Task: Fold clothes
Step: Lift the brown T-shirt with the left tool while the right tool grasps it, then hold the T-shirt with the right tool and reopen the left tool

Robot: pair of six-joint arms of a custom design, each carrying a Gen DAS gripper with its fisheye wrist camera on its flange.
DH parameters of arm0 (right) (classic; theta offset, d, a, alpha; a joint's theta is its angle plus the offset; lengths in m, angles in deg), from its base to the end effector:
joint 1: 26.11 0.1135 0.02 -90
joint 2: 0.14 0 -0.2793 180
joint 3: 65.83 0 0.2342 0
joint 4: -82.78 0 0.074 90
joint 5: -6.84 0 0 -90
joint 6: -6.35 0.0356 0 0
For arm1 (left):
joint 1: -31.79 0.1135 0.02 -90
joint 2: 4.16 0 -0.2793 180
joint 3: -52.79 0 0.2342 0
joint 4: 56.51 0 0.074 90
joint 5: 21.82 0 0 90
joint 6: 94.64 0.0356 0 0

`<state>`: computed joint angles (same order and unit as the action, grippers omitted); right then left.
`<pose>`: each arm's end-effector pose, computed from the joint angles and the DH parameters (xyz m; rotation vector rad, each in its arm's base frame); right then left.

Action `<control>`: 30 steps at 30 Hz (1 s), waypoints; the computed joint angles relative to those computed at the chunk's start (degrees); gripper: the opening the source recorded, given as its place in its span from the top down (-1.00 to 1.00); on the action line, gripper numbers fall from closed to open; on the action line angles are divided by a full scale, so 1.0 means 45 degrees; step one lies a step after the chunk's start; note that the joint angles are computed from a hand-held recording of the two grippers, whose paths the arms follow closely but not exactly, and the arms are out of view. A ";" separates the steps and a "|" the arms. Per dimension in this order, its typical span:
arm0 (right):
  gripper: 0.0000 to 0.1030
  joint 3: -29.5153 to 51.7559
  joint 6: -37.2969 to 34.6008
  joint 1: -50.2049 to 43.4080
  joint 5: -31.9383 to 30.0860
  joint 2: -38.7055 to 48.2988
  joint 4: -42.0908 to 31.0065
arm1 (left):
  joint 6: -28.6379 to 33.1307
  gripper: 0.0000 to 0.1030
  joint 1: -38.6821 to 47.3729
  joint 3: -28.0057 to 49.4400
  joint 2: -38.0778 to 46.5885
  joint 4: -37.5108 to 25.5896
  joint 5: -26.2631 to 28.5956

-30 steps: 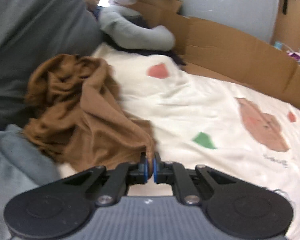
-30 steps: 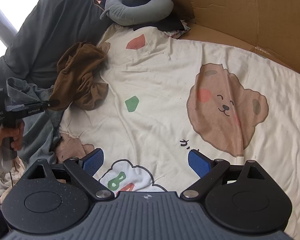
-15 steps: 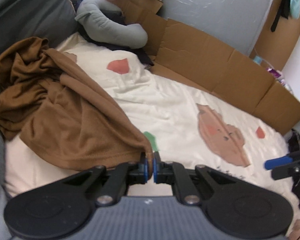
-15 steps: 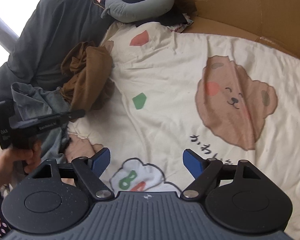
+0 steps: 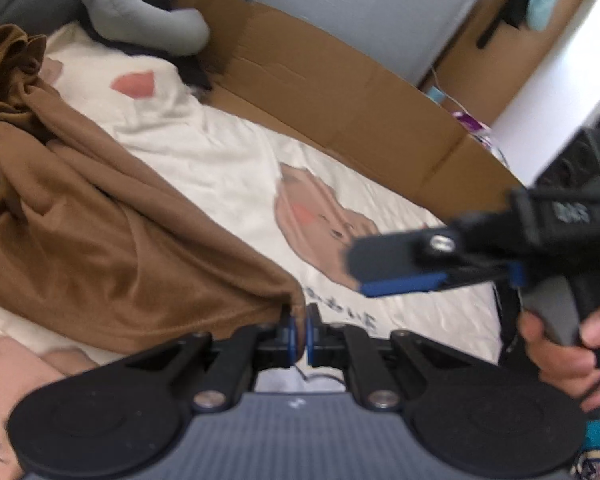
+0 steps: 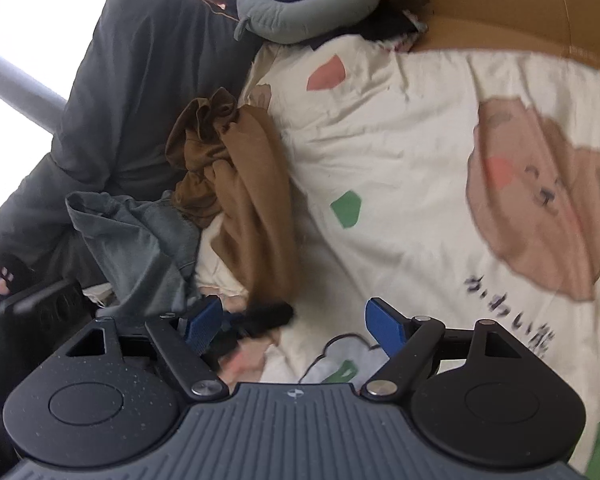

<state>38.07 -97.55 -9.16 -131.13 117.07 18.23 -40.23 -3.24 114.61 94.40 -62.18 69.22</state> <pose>0.3713 0.1408 0.2123 -0.8438 2.5765 1.2121 0.2700 -0.1900 0.1757 -0.0021 2.3996 -0.6294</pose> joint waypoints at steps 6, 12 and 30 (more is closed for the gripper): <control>-0.40 -0.0385 -0.0043 0.0093 0.0290 0.0305 -0.0127 | -0.0948 0.91 -0.0449 -0.0310 0.0232 0.0760 0.0474; -0.09 -0.0654 -0.0083 0.0093 0.0598 0.0623 -0.0413 | -0.1115 0.91 -0.0837 -0.0354 0.0437 0.1120 0.1005; 0.98 -0.1079 -0.0091 -0.1422 0.1573 0.0669 0.0642 | -0.0900 -0.05 0.0540 -0.0961 -0.0030 -0.1141 -0.0416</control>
<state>33.21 -97.96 -15.56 -124.05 120.08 21.12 -44.28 -0.81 110.28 94.27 -67.32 67.35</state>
